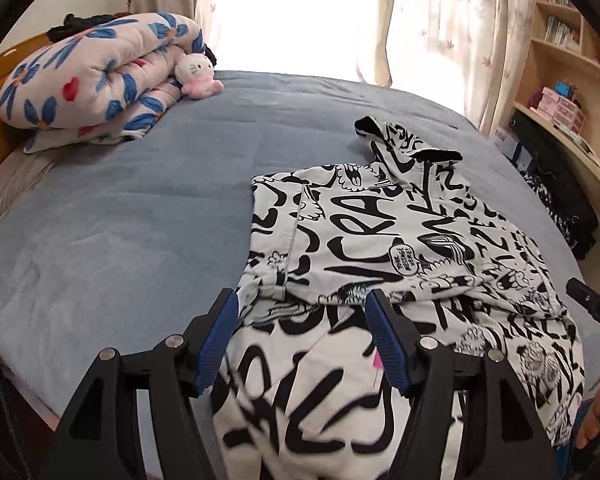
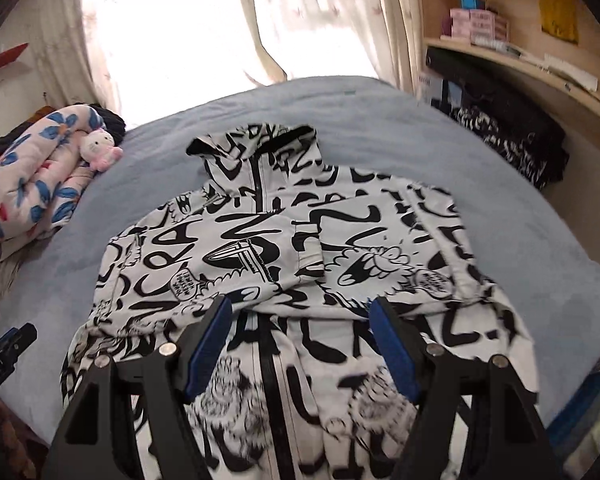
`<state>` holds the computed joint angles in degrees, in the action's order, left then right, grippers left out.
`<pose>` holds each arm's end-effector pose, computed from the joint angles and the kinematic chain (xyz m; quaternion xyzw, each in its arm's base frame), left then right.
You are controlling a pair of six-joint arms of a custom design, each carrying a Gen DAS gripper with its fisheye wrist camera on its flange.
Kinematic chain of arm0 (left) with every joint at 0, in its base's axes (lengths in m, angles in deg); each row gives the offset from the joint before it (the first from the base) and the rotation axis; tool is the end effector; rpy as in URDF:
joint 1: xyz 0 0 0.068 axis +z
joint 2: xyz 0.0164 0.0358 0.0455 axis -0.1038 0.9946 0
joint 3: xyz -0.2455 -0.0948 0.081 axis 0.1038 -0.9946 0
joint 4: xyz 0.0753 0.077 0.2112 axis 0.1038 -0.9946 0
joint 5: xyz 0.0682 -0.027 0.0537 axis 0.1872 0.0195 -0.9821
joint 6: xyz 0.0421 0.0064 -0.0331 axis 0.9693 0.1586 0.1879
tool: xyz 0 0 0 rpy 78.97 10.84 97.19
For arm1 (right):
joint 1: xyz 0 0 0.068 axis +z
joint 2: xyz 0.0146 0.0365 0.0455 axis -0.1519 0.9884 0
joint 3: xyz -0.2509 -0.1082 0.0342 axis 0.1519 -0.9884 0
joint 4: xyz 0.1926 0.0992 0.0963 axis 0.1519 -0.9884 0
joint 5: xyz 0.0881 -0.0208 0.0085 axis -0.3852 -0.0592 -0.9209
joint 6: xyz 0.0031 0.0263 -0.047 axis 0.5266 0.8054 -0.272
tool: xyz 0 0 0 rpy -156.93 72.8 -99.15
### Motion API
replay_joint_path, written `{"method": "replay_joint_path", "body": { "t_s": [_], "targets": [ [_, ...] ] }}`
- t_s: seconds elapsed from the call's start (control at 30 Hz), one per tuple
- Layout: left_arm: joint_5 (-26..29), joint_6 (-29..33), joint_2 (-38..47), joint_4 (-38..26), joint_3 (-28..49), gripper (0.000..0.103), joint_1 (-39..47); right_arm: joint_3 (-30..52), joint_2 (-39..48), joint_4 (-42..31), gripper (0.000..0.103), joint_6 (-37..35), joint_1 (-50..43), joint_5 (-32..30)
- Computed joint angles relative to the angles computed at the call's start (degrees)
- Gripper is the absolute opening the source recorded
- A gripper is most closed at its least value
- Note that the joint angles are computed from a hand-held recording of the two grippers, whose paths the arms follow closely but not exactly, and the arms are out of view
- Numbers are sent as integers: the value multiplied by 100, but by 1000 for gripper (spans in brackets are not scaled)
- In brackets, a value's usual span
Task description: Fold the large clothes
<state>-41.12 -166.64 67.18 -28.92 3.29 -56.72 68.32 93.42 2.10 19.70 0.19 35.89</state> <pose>0.1686 -0.1672 0.2991 -0.3128 0.8694 0.0751 0.3750 0.3672 0.0638 0.2971 -0.1365 0.9140 0.0953 0.3700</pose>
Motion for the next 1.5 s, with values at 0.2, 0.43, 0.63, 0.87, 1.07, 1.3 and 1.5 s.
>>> {"method": "replay_joint_path", "body": {
  "t_s": [0.2,0.43,0.63,0.87,1.07,1.3,1.5],
  "targets": [
    [-28,-1511,-110,-876,-380,69,-1132,-1196,-1043,455,72,-663,-631,-722],
    [631,-2150,-505,346,-1968,71,-2240,-2068,-1540,723,73,-1776,-1800,-1439],
    [912,-2618,-473,1795,-2985,71,-2886,-2455,-1272,868,73,-2723,-3035,-1841],
    [908,-2733,-291,2597,-3308,74,-2825,-2240,-116,360,73,-2955,-3922,-2256],
    [908,-2911,-216,2668,-3334,76,-2843,-1992,542,-14,70,-2971,-3773,-2466],
    [929,-3194,-319,2666,-3354,76,-3064,-2082,315,-116,39,-3395,-3731,-2648],
    [1208,-2552,-457,3690,-3829,81,-2742,-1962,457,-229,41,-3406,-3666,-2513]
  ]
}}
